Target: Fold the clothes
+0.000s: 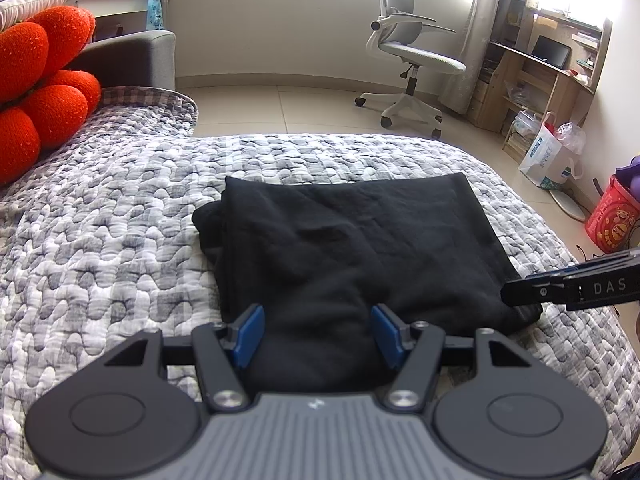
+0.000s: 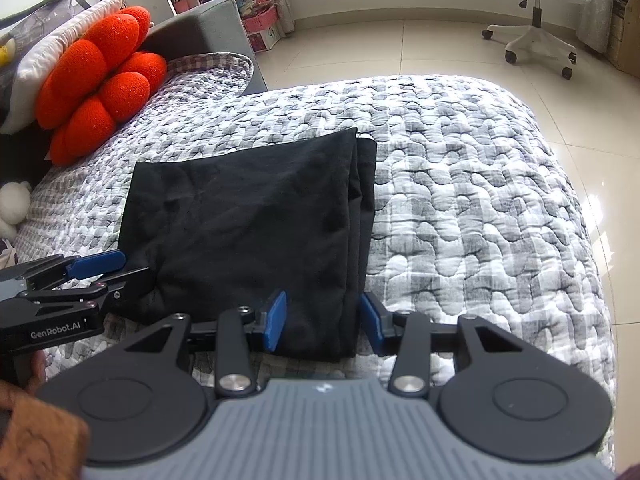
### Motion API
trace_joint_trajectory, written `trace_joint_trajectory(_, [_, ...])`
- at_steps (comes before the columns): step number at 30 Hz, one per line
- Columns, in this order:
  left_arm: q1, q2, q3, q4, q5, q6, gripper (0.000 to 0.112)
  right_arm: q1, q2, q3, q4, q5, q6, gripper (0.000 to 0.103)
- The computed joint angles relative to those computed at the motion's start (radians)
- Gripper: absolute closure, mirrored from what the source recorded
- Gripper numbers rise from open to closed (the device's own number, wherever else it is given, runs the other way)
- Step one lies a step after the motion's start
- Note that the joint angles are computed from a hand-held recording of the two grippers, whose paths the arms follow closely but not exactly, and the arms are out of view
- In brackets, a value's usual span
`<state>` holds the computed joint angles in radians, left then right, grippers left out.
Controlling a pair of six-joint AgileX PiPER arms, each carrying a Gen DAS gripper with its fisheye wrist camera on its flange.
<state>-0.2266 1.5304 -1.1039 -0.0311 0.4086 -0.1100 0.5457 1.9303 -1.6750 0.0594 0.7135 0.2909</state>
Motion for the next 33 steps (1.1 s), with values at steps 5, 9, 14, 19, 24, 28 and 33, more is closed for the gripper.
trace_joint_trajectory(5, [-0.012, -0.001, -0.002, 0.053, 0.003, -0.048, 0.049, 0.007, 0.006, -0.002, -0.020, -0.001, 0.013, 0.057])
trace_joint_trajectory(9, [-0.018, -0.002, -0.003, 0.082, 0.006, -0.070, 0.049, 0.016, 0.015, -0.011, -0.040, 0.002, 0.029, 0.056])
trace_joint_trajectory(14, [-0.015, -0.002, -0.004, 0.077, 0.009, -0.063, 0.048, 0.021, 0.020, -0.014, -0.045, -0.001, 0.041, 0.055])
trace_joint_trajectory(19, [-0.007, -0.001, -0.008, 0.052, 0.014, -0.039, 0.047, 0.016, 0.011, -0.006, -0.034, -0.003, 0.042, 0.055])
trace_joint_trajectory(24, [-0.007, -0.003, -0.012, 0.055, 0.020, -0.045, 0.047, -0.010, -0.029, 0.041, 0.024, -0.020, 0.022, 0.055])
trace_joint_trajectory(28, [-0.006, -0.005, -0.011, 0.060, 0.021, -0.051, 0.047, -0.041, -0.062, 0.078, 0.109, -0.032, -0.005, 0.055])
trace_joint_trajectory(33, [-0.007, -0.002, -0.011, 0.060, 0.020, -0.050, 0.047, -0.091, -0.090, 0.123, 0.314, -0.031, -0.113, 0.053])
